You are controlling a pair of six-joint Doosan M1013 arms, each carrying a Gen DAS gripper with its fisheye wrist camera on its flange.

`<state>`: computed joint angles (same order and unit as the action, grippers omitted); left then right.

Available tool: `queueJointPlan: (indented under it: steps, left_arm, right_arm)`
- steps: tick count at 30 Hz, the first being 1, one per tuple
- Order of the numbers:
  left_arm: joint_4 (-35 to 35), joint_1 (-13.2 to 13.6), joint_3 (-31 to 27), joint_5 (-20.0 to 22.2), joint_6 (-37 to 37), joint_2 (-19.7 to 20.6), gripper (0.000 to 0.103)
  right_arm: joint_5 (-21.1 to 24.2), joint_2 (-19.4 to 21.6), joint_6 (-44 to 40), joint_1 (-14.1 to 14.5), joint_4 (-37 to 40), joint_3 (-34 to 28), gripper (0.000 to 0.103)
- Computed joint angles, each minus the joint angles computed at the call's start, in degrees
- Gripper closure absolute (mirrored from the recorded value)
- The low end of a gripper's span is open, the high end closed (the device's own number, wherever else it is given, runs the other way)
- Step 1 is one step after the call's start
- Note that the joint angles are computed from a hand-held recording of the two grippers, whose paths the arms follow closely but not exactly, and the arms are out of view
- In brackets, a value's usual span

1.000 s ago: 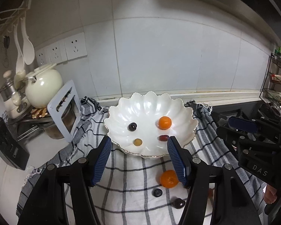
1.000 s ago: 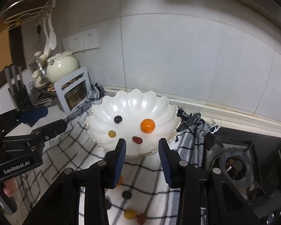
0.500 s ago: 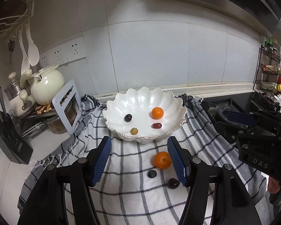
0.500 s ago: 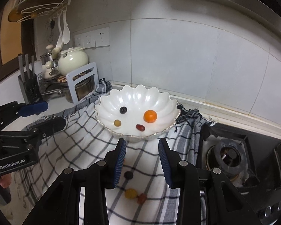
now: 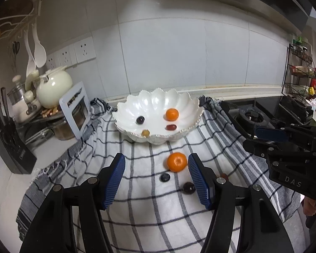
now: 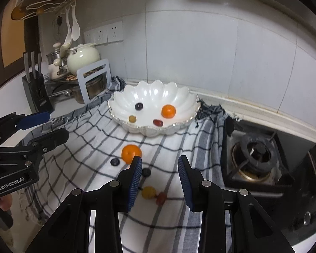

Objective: Organize fruits
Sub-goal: 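Move the left gripper to the dark plum while the right gripper approaches a red grape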

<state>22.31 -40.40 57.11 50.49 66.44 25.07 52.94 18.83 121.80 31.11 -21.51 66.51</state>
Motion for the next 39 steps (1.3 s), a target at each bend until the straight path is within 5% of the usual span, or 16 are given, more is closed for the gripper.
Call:
queueJointPlan:
  steps: [39]
  left_arm:
    - [-9.84, 0.41, 2.03, 2.17, 6.88, 3.43, 0.052]
  right_arm:
    - [2.03, 1.39, 2.09, -1.59, 9.61, 4.92, 0.067]
